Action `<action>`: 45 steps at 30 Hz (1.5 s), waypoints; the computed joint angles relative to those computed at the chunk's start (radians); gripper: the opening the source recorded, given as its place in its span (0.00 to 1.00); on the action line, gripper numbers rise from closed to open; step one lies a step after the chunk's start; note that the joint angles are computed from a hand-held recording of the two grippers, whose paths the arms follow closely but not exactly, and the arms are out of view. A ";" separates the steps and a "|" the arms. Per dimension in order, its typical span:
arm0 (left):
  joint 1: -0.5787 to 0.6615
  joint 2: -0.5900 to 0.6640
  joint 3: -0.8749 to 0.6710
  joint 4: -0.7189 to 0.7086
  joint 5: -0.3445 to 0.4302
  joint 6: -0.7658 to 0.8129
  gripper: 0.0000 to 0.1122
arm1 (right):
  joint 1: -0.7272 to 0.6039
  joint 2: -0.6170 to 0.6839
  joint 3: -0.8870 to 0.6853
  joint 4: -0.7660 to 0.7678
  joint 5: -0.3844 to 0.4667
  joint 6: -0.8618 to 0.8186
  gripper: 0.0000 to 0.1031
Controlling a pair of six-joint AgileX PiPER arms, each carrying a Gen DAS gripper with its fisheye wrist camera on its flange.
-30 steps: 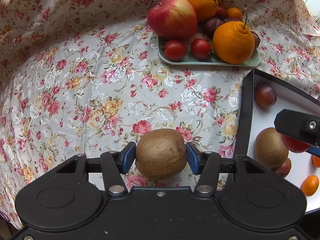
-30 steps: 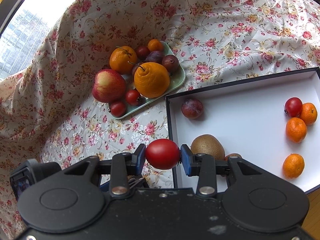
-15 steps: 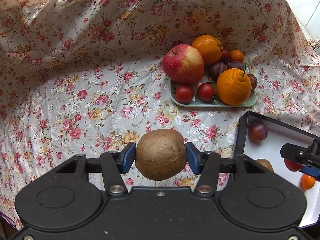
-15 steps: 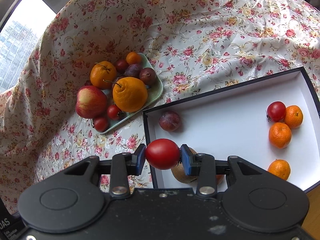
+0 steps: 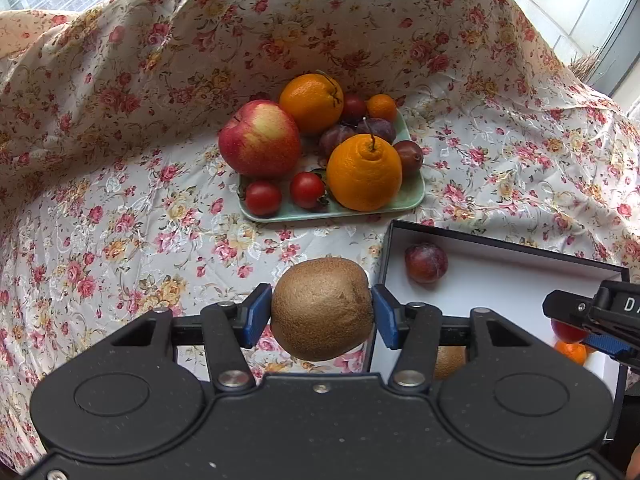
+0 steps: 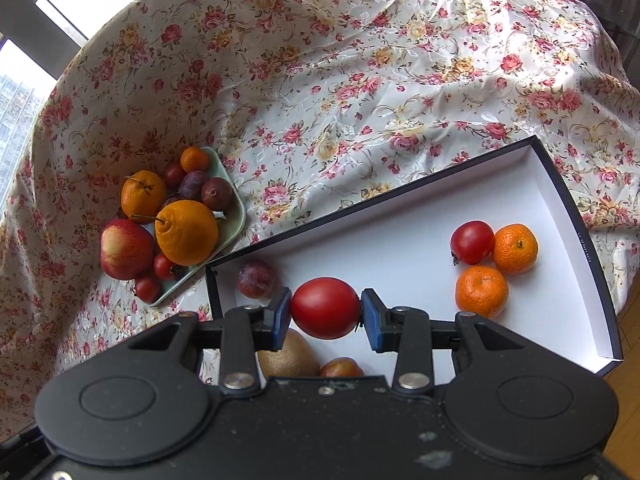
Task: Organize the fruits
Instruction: 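Carry the kiwi and tomato over the white box, then open both tools to release the kiwi and tomato into the box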
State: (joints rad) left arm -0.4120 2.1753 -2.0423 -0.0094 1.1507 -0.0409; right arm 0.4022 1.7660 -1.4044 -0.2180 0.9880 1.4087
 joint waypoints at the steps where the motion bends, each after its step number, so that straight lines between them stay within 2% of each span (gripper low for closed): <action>1: -0.015 0.006 -0.008 -0.001 0.003 -0.001 0.53 | -0.008 -0.014 0.019 -0.001 -0.004 0.002 0.38; 15: -0.206 0.068 -0.036 -0.001 0.004 -0.022 0.53 | -0.144 -0.230 0.302 0.008 -0.036 -0.038 0.39; 21: -0.255 0.101 -0.052 0.018 0.015 -0.038 0.53 | -0.187 -0.289 0.372 0.022 -0.047 -0.087 0.39; 39: -0.261 0.127 -0.079 0.014 0.041 -0.034 0.53 | -0.202 -0.296 0.381 0.060 -0.016 -0.153 0.39; 45: -0.260 0.084 -0.031 0.008 -0.011 -0.006 0.52 | -0.199 -0.277 0.362 0.060 0.016 -0.164 0.39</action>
State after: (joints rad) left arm -0.6720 2.2593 -2.0730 -0.0009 1.1395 -0.0466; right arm 0.2036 1.4889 -1.0425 -0.1582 1.0043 1.2446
